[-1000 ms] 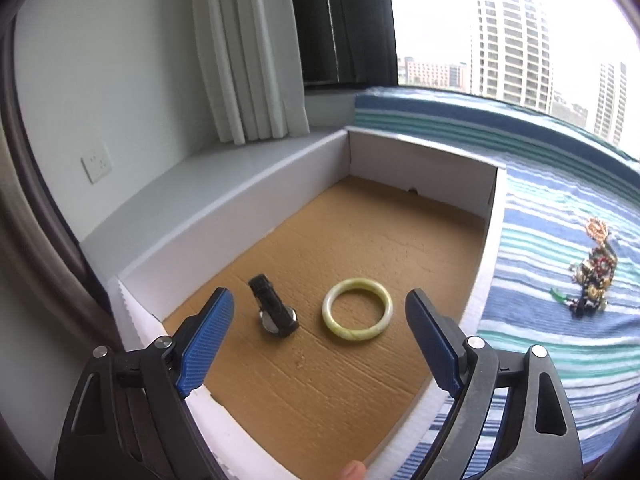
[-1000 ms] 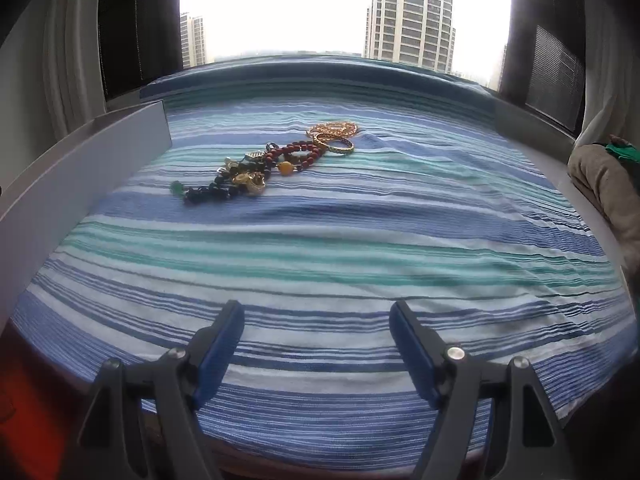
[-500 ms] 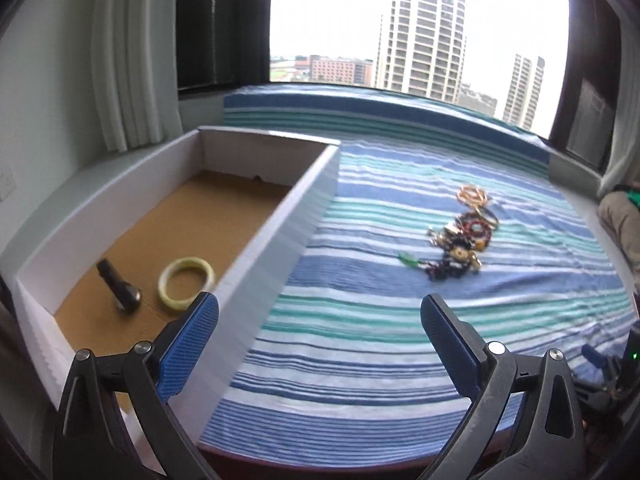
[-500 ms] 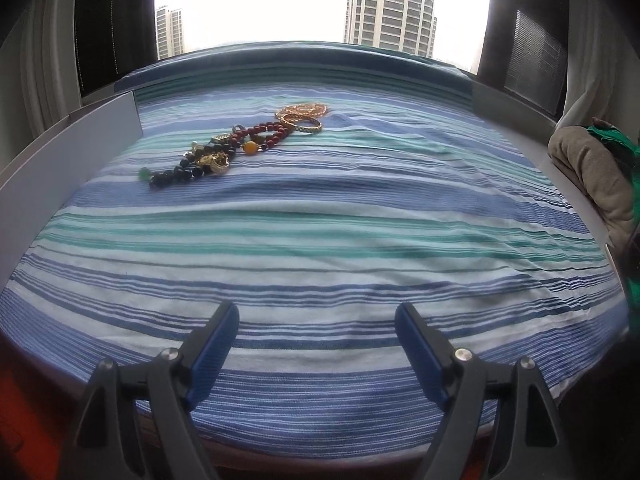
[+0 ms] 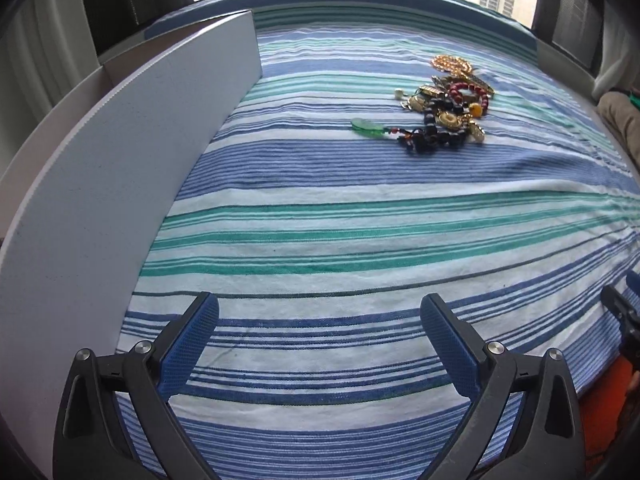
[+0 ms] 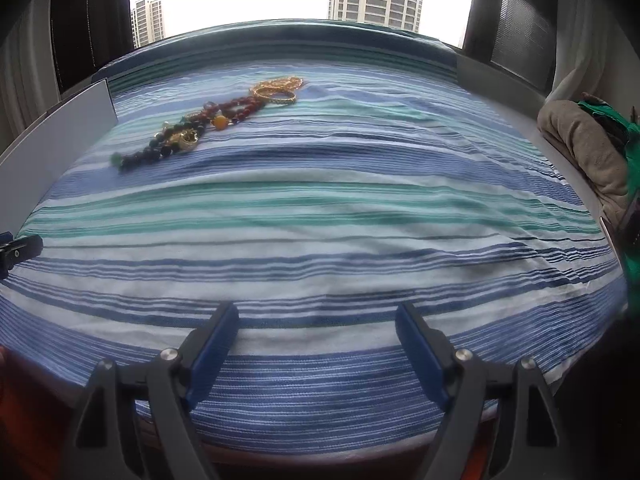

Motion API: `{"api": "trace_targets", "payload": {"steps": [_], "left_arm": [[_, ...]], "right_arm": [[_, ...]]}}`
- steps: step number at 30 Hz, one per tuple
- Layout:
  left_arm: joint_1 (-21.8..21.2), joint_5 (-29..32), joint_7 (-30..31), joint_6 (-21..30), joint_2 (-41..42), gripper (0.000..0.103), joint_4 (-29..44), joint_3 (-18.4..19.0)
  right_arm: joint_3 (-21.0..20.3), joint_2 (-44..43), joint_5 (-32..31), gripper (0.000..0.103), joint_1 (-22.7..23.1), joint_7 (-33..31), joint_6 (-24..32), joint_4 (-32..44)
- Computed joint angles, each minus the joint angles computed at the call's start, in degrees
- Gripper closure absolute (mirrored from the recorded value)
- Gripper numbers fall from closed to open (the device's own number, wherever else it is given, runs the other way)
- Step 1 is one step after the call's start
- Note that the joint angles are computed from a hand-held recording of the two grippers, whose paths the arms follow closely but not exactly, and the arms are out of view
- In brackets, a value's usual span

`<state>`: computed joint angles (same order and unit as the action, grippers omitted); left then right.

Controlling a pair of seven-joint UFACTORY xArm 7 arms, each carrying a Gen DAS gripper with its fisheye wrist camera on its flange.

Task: Organize jewelry
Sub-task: 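Move both grippers back from the box to the jewelry pile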

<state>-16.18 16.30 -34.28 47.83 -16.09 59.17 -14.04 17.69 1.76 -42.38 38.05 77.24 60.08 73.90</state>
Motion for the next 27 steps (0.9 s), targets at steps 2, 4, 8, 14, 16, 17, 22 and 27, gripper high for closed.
{"api": "trace_targets", "payload": {"steps": [2, 4, 8, 14, 16, 17, 22, 27], "left_arm": [[-0.2, -0.4, 0.5, 0.6, 0.5, 0.002, 0.0, 0.0], [-0.4, -0.7, 0.2, -0.3, 0.1, 0.002, -0.8, 0.1], [-0.4, -2.5, -0.7, -1.1, -0.2, 0.0, -1.6, 0.6], [-0.4, -2.8, -0.5, -1.5, -0.2, 0.0, -1.7, 0.6], [-0.4, -3.3, 0.1, -1.1, 0.0, 0.0, -1.4, 0.7], [-0.5, -3.5, 0.4, -0.9, 0.1, 0.0, -1.3, 0.8], [-0.5, -4.1, 1.3, 0.1, 1.2, 0.0, 0.1, 1.0], [-0.8, -4.9, 2.6, 1.4, 1.9, 0.0, 1.1, 1.3]], "right_arm": [[-0.1, 0.0, 0.7, 0.021, -0.1, 0.1, -0.3, -0.3], [-0.2, -0.2, 1.1, 0.021, -0.3, 0.0, -0.6, -0.6], [-0.1, -0.3, 1.4, 0.02, -0.5, 0.0, -0.8, -0.7], [-0.2, -0.7, 2.5, 0.019, -0.9, -0.1, -2.0, -1.2], [-0.3, -1.0, 3.0, 0.017, -1.2, 0.0, -2.6, -1.7], [-0.3, -1.1, 3.1, 0.017, -1.4, 0.0, -2.8, -1.8], [-0.2, -1.0, 3.6, 0.015, -1.7, -0.4, -3.0, -1.8], [-0.2, -0.6, 4.0, 0.015, -1.7, -0.7, -2.6, -1.3]]}}
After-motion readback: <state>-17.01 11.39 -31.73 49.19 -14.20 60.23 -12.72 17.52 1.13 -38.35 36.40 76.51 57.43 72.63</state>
